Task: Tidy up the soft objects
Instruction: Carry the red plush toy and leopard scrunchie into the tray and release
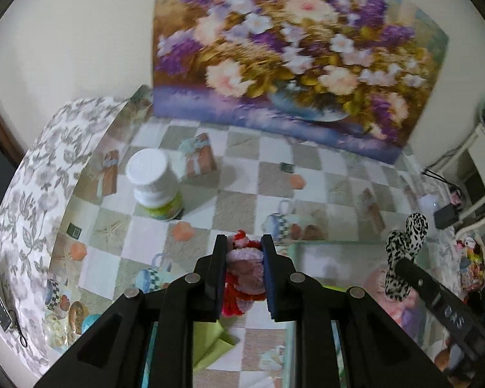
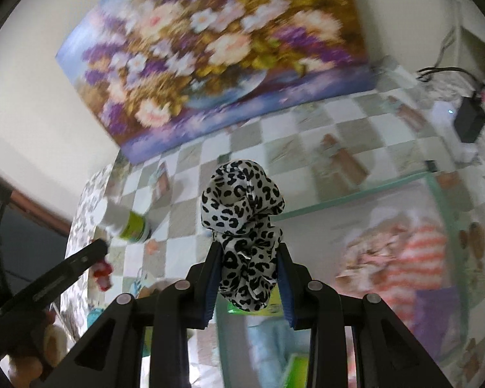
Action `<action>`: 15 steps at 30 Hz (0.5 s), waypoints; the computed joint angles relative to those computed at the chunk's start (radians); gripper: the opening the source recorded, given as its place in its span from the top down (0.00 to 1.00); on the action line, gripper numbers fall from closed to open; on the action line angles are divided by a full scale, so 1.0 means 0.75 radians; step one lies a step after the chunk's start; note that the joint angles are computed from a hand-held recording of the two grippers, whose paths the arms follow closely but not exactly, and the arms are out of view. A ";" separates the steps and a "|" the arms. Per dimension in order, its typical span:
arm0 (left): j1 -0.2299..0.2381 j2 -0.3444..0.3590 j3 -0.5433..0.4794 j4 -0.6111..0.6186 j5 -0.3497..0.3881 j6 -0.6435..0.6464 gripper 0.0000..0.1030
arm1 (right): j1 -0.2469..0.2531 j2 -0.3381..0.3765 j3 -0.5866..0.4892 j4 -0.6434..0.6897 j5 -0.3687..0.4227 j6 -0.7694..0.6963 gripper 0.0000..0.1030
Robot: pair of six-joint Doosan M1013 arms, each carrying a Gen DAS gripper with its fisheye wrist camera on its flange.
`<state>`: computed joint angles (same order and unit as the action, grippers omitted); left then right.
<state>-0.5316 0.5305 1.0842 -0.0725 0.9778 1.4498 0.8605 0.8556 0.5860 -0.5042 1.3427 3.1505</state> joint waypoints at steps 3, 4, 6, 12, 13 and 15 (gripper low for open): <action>-0.022 -0.002 -0.011 -0.028 0.015 0.045 0.80 | -0.001 -0.063 0.105 -0.038 0.038 0.087 0.67; -0.029 0.000 -0.016 -0.045 0.023 0.063 0.80 | -0.003 -0.081 0.135 -0.042 0.062 0.114 0.67; -0.043 0.003 -0.022 -0.080 0.039 0.098 0.80 | -0.007 -0.119 0.201 -0.041 0.114 0.173 0.67; -0.096 0.019 -0.037 -0.143 0.101 0.195 0.80 | -0.014 -0.220 0.400 -0.001 0.161 0.345 0.67; -0.109 0.021 -0.034 -0.139 0.108 0.207 0.79 | -0.016 -0.240 0.442 0.007 0.139 0.377 0.67; -0.132 0.026 -0.025 -0.130 0.118 0.226 0.79 | -0.019 -0.265 0.497 0.019 0.099 0.420 0.67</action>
<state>-0.6307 0.5496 1.0655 -0.1702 1.0665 1.6192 0.8465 0.6571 0.9586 -0.4899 1.4172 3.4652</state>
